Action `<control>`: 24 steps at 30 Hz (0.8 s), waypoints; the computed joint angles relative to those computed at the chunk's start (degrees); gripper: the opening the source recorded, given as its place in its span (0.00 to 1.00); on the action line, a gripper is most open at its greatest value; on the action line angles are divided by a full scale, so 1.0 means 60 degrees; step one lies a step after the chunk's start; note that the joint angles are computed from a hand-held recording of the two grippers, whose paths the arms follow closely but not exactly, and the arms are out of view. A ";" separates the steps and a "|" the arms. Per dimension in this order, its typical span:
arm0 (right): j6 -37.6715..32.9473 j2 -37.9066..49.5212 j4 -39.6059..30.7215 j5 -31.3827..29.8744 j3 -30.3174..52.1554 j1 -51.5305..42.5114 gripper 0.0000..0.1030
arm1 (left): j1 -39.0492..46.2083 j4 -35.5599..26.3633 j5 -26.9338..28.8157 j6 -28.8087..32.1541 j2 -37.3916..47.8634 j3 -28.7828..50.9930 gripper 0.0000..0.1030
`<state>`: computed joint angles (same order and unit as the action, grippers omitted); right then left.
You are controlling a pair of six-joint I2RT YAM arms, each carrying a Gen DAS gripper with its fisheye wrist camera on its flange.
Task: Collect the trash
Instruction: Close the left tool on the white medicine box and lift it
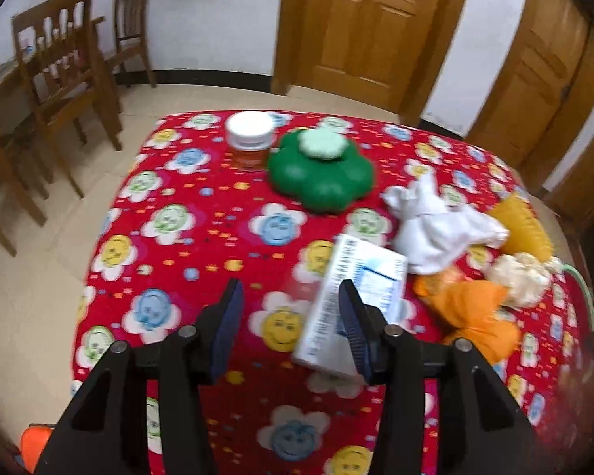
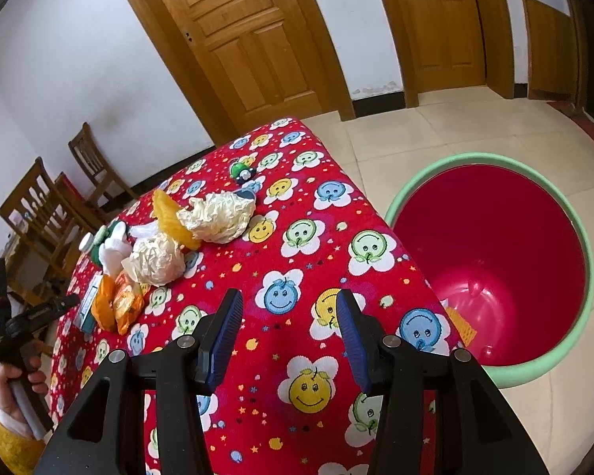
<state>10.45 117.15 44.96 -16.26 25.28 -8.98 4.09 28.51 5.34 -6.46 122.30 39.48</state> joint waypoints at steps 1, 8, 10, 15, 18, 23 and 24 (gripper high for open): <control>0.0002 0.0010 0.0011 -0.0017 -0.0009 0.0001 0.49 | -0.0060 -0.0086 0.0243 0.0008 -0.0014 0.0029 0.50; -0.0086 0.0011 -0.0119 -0.0048 0.0038 0.0101 0.49 | -0.0480 -0.0799 0.0732 0.0131 0.0438 0.0626 0.52; -0.0180 -0.0023 -0.0258 -0.0012 0.0116 0.0174 0.49 | -0.0553 -0.0854 0.0700 0.0132 0.0530 0.0731 0.52; -0.0404 -0.0096 -0.0869 0.0036 0.0550 0.0538 0.49 | -0.0674 -0.0799 0.0571 0.0072 0.0704 0.0909 0.53; -0.0538 -0.0109 -0.1187 0.0116 0.0864 0.0850 0.49 | -0.0723 -0.0664 0.0528 -0.0009 0.0814 0.0955 0.53; -0.0646 0.0105 -0.1954 0.0268 0.1855 0.1514 0.49 | -0.0839 -0.0402 0.0364 -0.0200 0.1015 0.0950 0.53; -0.0667 0.0146 -0.2032 0.0282 0.1988 0.1580 0.49 | -0.0887 -0.0316 0.0268 -0.0234 0.1063 0.0954 0.53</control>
